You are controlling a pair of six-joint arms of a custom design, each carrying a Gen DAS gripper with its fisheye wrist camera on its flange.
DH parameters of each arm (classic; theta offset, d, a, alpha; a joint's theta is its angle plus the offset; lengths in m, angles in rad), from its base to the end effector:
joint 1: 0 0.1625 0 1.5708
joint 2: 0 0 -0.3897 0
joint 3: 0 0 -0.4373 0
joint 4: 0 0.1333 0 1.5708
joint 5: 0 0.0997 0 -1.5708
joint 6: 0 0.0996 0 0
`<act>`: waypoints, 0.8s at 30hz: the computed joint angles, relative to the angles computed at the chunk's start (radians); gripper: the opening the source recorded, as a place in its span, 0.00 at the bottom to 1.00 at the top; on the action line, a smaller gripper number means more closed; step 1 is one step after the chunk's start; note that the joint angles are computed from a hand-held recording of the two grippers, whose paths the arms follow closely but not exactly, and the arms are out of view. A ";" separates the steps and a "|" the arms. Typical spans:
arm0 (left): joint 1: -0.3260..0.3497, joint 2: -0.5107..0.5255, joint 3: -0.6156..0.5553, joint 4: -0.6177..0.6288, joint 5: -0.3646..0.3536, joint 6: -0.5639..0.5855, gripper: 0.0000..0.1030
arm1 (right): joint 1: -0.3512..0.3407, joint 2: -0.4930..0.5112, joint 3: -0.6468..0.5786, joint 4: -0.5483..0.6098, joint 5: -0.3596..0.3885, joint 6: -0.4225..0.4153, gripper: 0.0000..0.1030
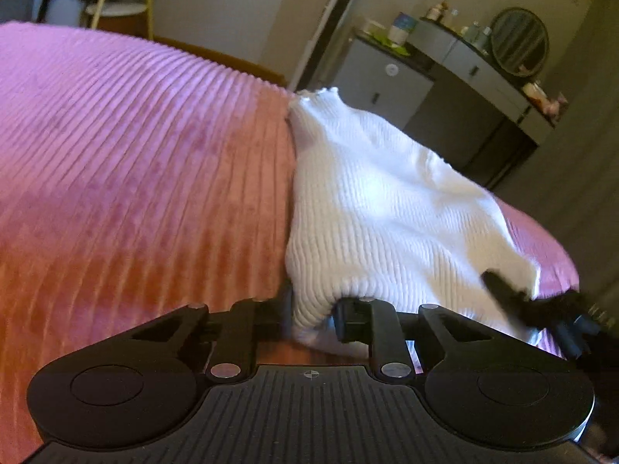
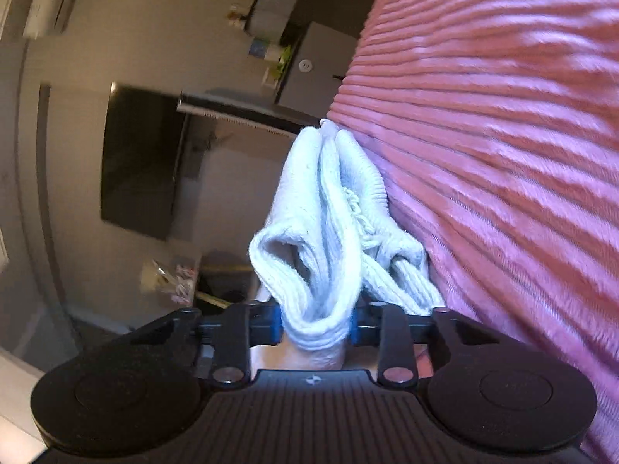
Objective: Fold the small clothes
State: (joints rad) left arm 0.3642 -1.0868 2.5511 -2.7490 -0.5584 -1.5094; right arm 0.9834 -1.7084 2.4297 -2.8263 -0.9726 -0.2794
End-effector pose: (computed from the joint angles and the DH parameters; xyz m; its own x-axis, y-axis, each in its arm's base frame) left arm -0.2108 -0.3134 -0.0061 -0.8926 -0.3055 -0.3316 0.0899 0.6002 -0.7948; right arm -0.0655 -0.4401 0.2397 -0.9455 0.0132 -0.3255 0.2250 0.7491 -0.6231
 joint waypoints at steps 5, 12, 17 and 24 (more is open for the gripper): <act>0.001 -0.015 0.009 -0.031 -0.007 -0.007 0.17 | 0.058 -0.038 0.024 -0.100 -0.103 -0.131 0.15; -0.055 -0.064 0.039 0.042 0.062 -0.076 0.15 | 0.054 -0.081 0.027 -0.033 -0.068 -0.213 0.15; -0.023 -0.077 0.034 0.130 -0.019 -0.120 0.17 | 0.078 -0.041 0.001 -0.013 -0.229 -0.242 0.19; -0.098 -0.217 0.001 0.548 0.020 -0.176 0.42 | 0.131 -0.139 -0.002 -0.057 -0.326 -0.226 0.63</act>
State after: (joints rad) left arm 0.2664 -1.3041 2.5518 -2.2012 -0.5385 -1.6857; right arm 1.1149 -1.8474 2.4276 -2.8836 -1.2984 -0.5058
